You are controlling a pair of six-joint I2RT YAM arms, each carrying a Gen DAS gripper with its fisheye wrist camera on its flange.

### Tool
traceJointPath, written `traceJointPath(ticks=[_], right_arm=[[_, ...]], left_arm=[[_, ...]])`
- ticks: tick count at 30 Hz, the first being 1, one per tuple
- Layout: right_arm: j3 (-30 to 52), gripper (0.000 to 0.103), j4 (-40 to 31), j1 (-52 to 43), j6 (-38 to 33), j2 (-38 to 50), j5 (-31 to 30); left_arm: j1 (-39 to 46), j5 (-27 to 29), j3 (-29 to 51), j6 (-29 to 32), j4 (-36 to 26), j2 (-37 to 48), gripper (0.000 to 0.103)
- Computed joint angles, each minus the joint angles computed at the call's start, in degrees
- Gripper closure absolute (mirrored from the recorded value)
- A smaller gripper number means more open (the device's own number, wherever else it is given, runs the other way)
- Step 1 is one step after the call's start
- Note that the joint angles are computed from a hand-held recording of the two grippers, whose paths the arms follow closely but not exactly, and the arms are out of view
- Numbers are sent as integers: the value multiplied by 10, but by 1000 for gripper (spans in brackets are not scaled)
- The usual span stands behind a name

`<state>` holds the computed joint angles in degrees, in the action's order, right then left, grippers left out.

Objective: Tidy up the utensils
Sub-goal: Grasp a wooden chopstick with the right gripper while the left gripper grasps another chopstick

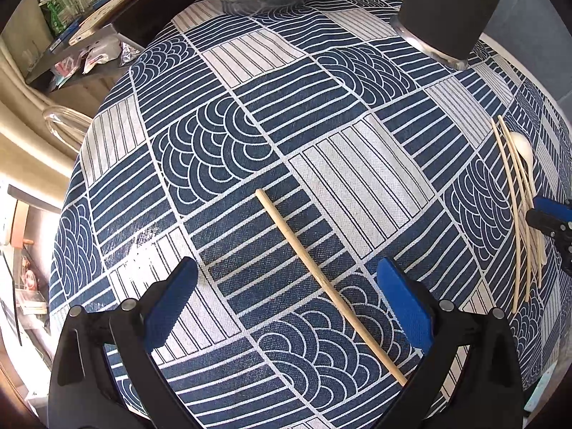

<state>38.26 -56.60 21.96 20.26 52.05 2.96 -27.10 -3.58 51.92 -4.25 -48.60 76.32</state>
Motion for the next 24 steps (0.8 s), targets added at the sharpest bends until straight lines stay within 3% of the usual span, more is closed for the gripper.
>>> traceJointPath(ticks=[4,10,13,16,19,20,24], right_arm=[[3,89,-5,9,0,9,17],[-10,88,5,-25,-20,-12,-14],[-20,93,1,-70,-47,-37,-58],[-29,97,-3,-126,-73,-58,-112],[-33,98,-9,-139,-72,-79,-123],[-32,98,-12,-138,-70,-86,-119],[-28,98,-22,-135,-63,-104,-122]], left_arm=[[-8,-15,-18,-51,3,-24,4],[-36,-22,-39,-77,-3,-56,5],[-55,-25,-52,-79,10,-70,15],[-63,-11,-49,-52,-7,-85,35],[-54,8,-37,-24,-30,-92,74],[-42,25,-32,-13,-40,-90,92],[26,89,-20,41,-59,-77,98]])
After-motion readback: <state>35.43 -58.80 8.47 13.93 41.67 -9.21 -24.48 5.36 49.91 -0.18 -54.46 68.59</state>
